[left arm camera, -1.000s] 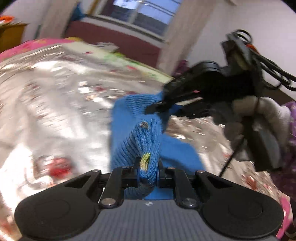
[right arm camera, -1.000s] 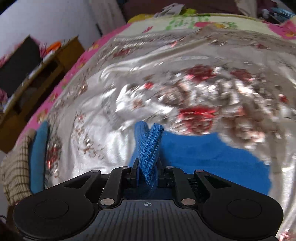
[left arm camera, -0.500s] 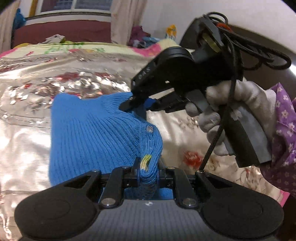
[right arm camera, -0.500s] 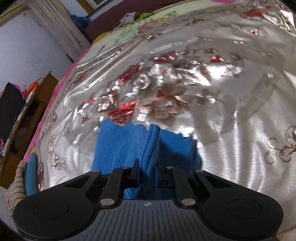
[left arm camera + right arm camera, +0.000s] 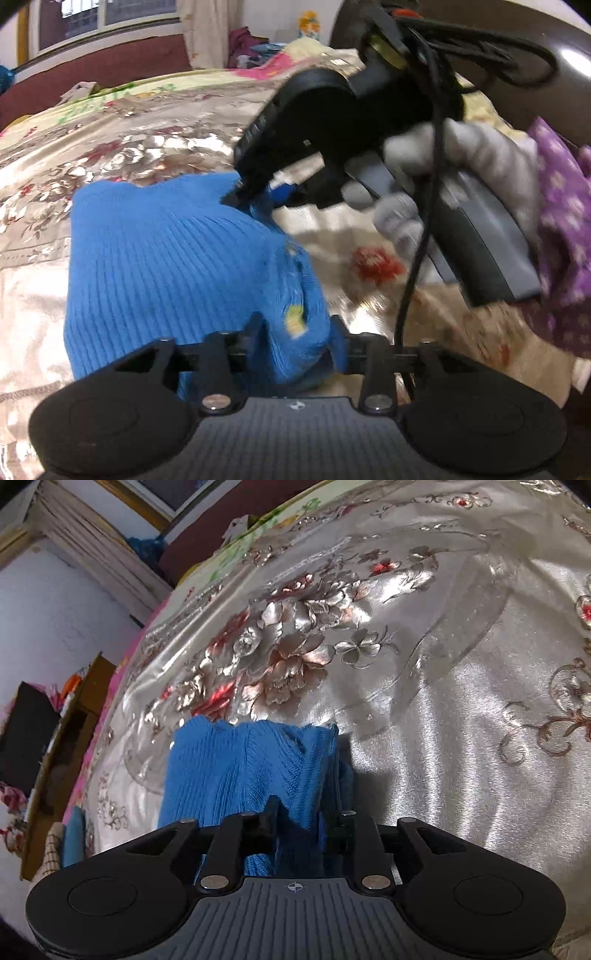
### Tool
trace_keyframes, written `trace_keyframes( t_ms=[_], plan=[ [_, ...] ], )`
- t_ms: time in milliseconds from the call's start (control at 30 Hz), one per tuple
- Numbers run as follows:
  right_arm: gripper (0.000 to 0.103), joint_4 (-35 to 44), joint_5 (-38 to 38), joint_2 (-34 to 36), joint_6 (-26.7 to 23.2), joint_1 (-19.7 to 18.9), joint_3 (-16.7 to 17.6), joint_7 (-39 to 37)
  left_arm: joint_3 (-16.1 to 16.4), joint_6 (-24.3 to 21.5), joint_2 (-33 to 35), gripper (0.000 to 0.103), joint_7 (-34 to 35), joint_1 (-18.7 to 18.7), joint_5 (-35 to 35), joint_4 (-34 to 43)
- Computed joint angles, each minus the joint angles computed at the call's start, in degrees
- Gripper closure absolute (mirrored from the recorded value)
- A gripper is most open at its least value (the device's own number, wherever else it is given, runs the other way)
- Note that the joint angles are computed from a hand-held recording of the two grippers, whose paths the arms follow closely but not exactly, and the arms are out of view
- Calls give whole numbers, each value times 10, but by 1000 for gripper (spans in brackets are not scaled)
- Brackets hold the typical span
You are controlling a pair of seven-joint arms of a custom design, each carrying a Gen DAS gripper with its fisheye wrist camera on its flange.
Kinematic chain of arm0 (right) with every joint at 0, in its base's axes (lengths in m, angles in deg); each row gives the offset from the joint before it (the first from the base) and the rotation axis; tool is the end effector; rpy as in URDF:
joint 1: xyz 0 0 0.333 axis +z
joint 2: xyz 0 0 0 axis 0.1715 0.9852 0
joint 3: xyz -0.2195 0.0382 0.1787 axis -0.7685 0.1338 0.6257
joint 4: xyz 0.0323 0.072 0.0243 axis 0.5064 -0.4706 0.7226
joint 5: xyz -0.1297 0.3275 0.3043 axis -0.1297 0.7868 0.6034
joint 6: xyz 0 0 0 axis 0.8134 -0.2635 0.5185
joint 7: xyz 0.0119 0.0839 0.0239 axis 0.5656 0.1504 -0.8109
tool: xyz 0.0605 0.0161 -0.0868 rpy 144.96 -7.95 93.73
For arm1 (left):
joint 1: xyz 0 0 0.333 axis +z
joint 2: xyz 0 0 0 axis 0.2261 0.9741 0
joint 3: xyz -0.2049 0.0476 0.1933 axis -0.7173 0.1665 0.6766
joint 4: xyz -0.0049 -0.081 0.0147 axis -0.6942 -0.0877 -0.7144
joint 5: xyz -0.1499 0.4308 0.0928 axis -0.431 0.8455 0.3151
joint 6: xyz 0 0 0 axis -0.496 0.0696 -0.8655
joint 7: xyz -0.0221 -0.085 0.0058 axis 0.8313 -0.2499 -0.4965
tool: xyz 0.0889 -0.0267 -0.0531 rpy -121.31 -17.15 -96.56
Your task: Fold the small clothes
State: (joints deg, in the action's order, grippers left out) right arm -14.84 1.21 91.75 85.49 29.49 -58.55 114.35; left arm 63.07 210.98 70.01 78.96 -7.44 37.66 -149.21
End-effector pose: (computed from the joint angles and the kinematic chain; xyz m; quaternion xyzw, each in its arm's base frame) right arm 0.7593 0.3648 0.3955 -0.6312 0.6695 0.0526 0.3880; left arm 0.6219 -0.4179 0.3720 -0.5141 0.7663 -0.3493 0.1628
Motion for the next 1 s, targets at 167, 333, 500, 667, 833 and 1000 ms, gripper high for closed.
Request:
trace_keyframes(
  t_ms=[167,333,500,667,833,1000],
  plan=[
    [69,-79,15,-54,50,-11,9,-19,-72,22,-49,47,81,57,-91,-67],
    [64,-136,48,-93,82,-18,22,-58,-79,19,-106,46,111,69,-167,-131],
    [64,-223,53,-160,132,-6,24,-72,-13,34,-138,46,7,30,-89,-164],
    [65,-298,117,-215,152,-10,49,-134,29,39,-144,46,-127,20,13,-168],
    [89,-324,12,-219,120,45,-11,-18,36,37,-143,46,-200,30,75,-167],
    [89,-338,25,-224,122,29,1,-16,-5,-26,-123,45,-118,63,-29,-151]
  ],
)
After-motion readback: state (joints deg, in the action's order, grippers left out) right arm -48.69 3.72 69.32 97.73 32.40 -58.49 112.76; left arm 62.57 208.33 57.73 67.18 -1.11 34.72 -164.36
